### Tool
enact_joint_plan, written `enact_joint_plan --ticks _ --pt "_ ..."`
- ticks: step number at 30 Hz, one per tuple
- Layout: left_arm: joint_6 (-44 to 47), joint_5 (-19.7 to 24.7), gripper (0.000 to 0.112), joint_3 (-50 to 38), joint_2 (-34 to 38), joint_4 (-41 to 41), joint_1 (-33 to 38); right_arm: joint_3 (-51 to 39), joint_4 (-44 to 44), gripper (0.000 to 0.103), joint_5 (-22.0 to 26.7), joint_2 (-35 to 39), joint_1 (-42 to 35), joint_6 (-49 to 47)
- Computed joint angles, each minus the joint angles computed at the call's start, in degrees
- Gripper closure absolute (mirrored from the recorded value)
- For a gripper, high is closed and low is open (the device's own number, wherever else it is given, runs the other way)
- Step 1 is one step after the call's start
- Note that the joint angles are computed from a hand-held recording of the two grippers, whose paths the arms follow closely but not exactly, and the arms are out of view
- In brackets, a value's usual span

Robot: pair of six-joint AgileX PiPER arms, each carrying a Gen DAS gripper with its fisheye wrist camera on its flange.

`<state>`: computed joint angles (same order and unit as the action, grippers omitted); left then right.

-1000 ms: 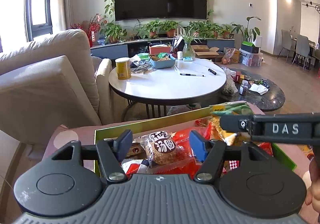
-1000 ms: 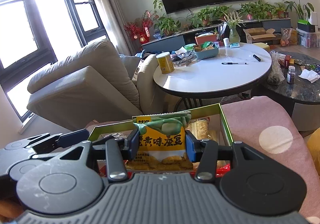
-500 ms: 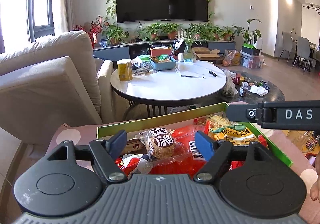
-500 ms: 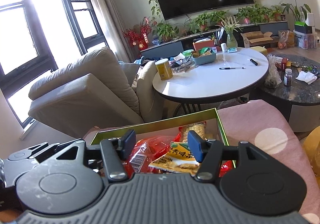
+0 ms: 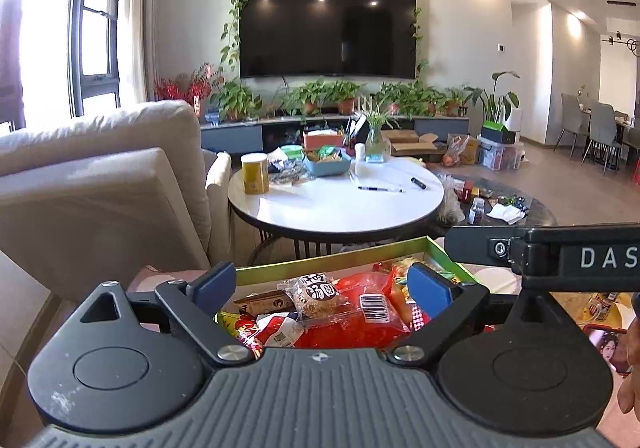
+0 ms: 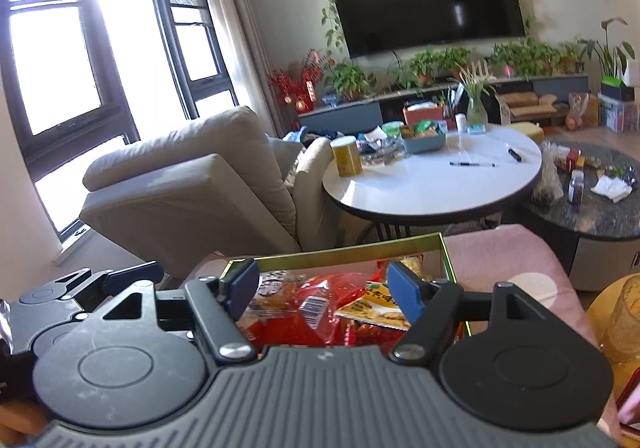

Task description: Organize snacks

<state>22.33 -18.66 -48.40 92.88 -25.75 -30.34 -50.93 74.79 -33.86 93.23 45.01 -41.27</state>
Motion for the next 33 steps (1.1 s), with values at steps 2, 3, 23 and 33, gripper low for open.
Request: enact_joint_plan --ticks 2,3,23,33 --pt "4.7 -0.8 0.013 1.6 -2.2 -5.2 -1.2 0.5 1.0 0.023 -1.6 -1.0 1.4 -1.0" --pt "6.1 -1.8 0.010 2.9 -3.6 -6.9 -1.8 0.8 1.6 0.023 -2.7 -1.6 2.4 -1.6" --pt "23.9 -11.9 0.009 20.3 -22.7 -32.5 -13.9 5.2 11.7 0.023 -21.2 -6.4 21.4 -4.9" --pt "22.6 -14.1 0.009 26.2 -26.9 -37.3 -15.0 3.9 16.5 0.023 -25.3 -3.1 27.5 -6.1"
